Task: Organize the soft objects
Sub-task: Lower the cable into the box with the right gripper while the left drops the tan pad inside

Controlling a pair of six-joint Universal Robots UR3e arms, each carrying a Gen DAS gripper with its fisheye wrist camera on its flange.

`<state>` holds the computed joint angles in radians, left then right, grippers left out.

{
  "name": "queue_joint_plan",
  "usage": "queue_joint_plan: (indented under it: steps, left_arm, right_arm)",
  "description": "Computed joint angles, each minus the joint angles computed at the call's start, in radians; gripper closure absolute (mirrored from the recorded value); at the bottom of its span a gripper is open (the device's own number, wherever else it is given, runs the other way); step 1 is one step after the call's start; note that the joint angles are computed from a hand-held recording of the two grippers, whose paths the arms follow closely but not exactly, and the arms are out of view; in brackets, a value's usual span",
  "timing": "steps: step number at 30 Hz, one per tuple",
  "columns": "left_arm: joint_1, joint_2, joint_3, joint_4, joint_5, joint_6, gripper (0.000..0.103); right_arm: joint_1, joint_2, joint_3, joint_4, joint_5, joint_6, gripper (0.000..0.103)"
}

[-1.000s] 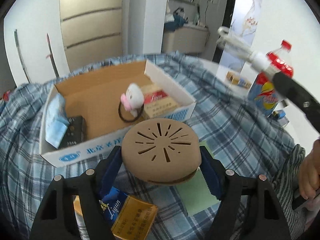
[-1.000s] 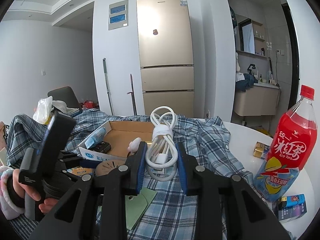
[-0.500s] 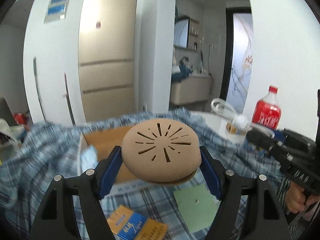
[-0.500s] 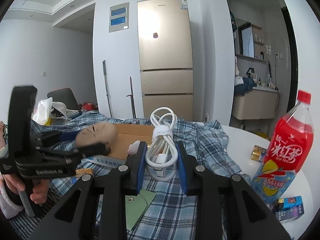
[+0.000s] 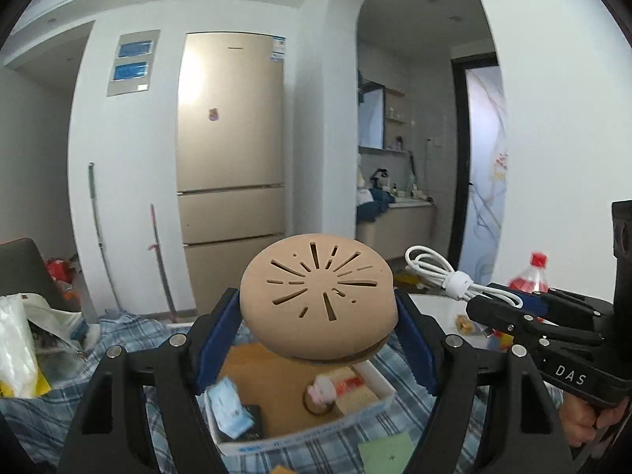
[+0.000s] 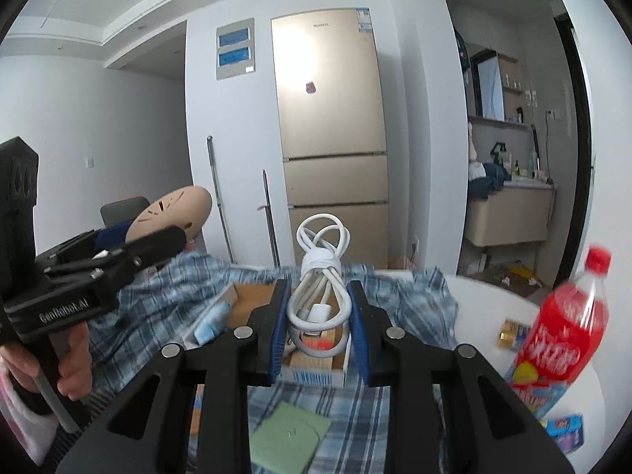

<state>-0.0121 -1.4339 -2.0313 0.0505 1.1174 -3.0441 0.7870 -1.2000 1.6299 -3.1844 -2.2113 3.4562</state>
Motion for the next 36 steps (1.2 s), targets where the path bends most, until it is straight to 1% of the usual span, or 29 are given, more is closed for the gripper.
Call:
queue_joint_plan:
  steps: [2, 5, 7, 9, 13, 15, 17, 20, 23, 26, 30, 32, 36]
  left_arm:
    - [0.005, -0.018, 0.044, -0.005, 0.018, -0.055, 0.026]
    - [0.029, -0.027, 0.067, 0.012, 0.022, -0.114, 0.026]
    - [0.034, -0.048, 0.084, 0.023, 0.051, -0.127, 0.026]
    - [0.032, -0.082, 0.108, 0.007, 0.069, -0.124, 0.026]
    - [0.026, -0.169, 0.14, -0.028, 0.106, -0.113, 0.026]
    - [0.02, -0.209, 0.147, -0.045, 0.123, -0.111, 0.026]
    - [0.009, -0.253, 0.156, -0.055, 0.144, -0.106, 0.026]
    - [-0.01, -0.329, 0.187, -0.079, 0.19, -0.097, 0.026]
    - [-0.002, -0.371, 0.185, -0.081, 0.194, -0.098, 0.026]
    - [0.003, -0.41, 0.195, -0.095, 0.199, -0.079, 0.026]
    - [0.018, -0.447, 0.23, -0.144, 0.191, -0.081, 0.026]
    - [0.019, -0.465, 0.246, -0.168, 0.199, -0.078, 0.026]
    - [0.01, -0.489, 0.272, -0.217, 0.212, -0.059, 0.026]
  right_arm:
    - [-0.015, 0.027, -0.068, 0.021, 0.002, -0.005, 0.075]
    - [-0.05, 0.072, -0.159, 0.056, 0.001, 0.052, 0.075]
    - [-0.088, 0.084, -0.19, 0.082, 0.052, 0.073, 0.075]
    - [-0.121, 0.11, -0.225, 0.109, 0.087, 0.097, 0.075]
    - [-0.164, 0.17, -0.25, 0.122, 0.142, 0.104, 0.075]
    - [-0.185, 0.2, -0.25, 0.145, 0.193, 0.107, 0.075]
    - [-0.184, 0.237, -0.259, 0.169, 0.181, 0.132, 0.075]
    - [-0.202, 0.276, -0.28, 0.242, 0.234, 0.134, 0.075]
    - [-0.221, 0.303, -0.296, 0.301, 0.256, 0.142, 0.075]
    - [-0.241, 0.328, -0.305, 0.347, 0.287, 0.163, 0.075]
    - [-0.256, 0.355, -0.331, 0.401, 0.322, 0.155, 0.075]
    - [-0.242, 0.372, -0.357, 0.413, 0.289, 0.13, 0.075]
    - [-0.232, 0.379, -0.368, 0.418, 0.273, 0.123, 0.075]
